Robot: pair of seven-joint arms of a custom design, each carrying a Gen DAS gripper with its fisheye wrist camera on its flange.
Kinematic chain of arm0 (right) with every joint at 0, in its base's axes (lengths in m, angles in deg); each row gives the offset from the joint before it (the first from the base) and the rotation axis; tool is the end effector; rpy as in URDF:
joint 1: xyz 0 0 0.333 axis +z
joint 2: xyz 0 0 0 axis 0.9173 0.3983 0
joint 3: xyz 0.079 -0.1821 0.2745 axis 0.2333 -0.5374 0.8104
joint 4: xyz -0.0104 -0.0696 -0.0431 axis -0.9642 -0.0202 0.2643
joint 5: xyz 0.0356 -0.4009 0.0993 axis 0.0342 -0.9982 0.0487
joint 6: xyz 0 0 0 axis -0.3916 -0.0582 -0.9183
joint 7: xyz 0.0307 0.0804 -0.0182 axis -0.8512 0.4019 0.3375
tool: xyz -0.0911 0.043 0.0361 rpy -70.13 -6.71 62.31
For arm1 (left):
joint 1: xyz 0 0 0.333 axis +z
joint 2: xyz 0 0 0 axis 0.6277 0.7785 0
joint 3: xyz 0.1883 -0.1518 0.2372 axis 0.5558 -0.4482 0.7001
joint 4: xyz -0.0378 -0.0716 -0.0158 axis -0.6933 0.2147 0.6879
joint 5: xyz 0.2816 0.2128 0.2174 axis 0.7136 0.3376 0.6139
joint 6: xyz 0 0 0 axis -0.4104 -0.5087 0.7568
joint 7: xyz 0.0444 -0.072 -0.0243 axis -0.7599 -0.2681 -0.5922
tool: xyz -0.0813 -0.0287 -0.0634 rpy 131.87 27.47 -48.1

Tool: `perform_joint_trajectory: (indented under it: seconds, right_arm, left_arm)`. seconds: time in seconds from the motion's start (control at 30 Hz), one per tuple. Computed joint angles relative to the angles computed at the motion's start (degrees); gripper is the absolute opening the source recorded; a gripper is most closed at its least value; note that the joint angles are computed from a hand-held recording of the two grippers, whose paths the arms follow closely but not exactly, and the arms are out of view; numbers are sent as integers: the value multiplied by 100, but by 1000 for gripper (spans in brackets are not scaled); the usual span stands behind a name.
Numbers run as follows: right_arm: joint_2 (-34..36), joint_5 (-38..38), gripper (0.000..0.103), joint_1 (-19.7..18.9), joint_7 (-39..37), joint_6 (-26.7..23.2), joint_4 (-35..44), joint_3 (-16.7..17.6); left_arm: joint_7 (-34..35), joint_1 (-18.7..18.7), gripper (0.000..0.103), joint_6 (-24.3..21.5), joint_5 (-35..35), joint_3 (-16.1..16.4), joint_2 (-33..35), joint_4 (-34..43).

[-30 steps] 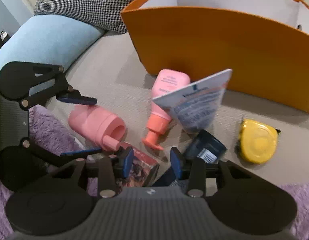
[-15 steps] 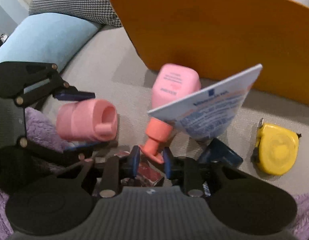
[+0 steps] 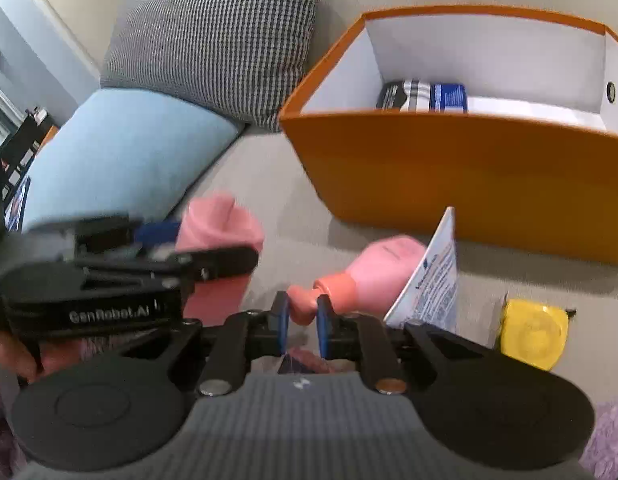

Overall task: Organize rigid objects
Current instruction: 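Grasp the pink cup with the left tool while the right tool grasps the pink pump bottle, then lift the pink cup and pink pump bottle up and over into the orange box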

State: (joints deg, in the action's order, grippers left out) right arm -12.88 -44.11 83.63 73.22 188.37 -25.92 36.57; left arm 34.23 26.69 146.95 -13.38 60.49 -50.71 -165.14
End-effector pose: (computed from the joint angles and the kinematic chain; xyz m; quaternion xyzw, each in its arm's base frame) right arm 0.6614 0.3374 0.5431 -0.8634 0.3455 0.0892 0.3566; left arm 0.5256 -0.2647 0.5471 -0.7875 0.5169 -0.2550 0.2181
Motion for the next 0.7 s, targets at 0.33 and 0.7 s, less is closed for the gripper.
perform_joint_trajectory:
  seconds: [0.33, 0.7]
  right_arm:
    - [431, 131, 13, 28, 282, 66, 730, 75]
    - [584, -208, 18, 0, 907, 194, 901, -1]
  left_arm:
    - [-969, 200, 68, 606, 348, 91, 89, -121]
    - [-1210, 225, 68, 1654, 770, 105, 237, -251]
